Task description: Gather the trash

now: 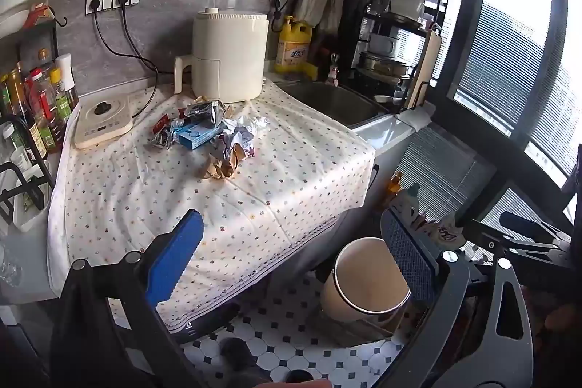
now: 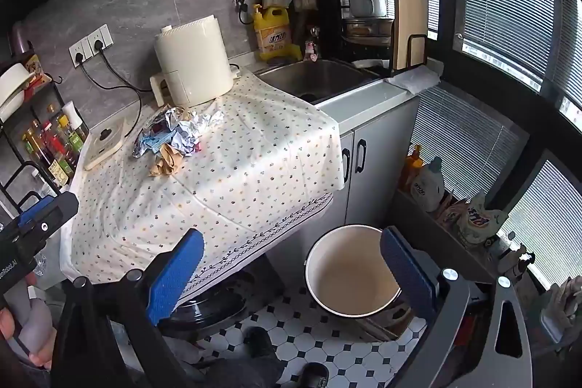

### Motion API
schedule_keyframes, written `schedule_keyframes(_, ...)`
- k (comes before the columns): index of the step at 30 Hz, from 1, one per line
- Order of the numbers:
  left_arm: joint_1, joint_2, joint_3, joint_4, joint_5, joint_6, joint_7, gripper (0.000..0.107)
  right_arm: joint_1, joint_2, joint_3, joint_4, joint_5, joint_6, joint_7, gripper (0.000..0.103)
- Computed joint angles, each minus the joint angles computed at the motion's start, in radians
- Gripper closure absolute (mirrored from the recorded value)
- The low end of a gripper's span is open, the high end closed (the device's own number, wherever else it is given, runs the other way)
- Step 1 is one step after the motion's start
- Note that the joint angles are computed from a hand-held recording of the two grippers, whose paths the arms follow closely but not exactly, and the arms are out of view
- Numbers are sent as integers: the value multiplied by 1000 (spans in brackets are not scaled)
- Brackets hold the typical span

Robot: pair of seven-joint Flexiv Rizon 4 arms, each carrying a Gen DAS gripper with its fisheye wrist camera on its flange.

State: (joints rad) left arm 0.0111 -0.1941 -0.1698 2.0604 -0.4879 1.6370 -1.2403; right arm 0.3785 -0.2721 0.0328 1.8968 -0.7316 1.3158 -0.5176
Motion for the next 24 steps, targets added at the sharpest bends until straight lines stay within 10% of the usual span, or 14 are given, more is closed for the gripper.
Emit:
schedule_keyframes(3, -24, -5, 35, -11, 29, -2, -30, 10, 38, -1, -34, 21, -90, 38, 102, 8)
schedule_keyframes(10, -49, -7, 62, -37, 88, -22, -76, 10, -62, 15, 24, 1, 79, 62, -117, 8)
schedule_keyframes(24, -43, 16, 65, -17, 98, 10, -108, 10, -10, 15, -37, -8, -136, 70, 50, 8)
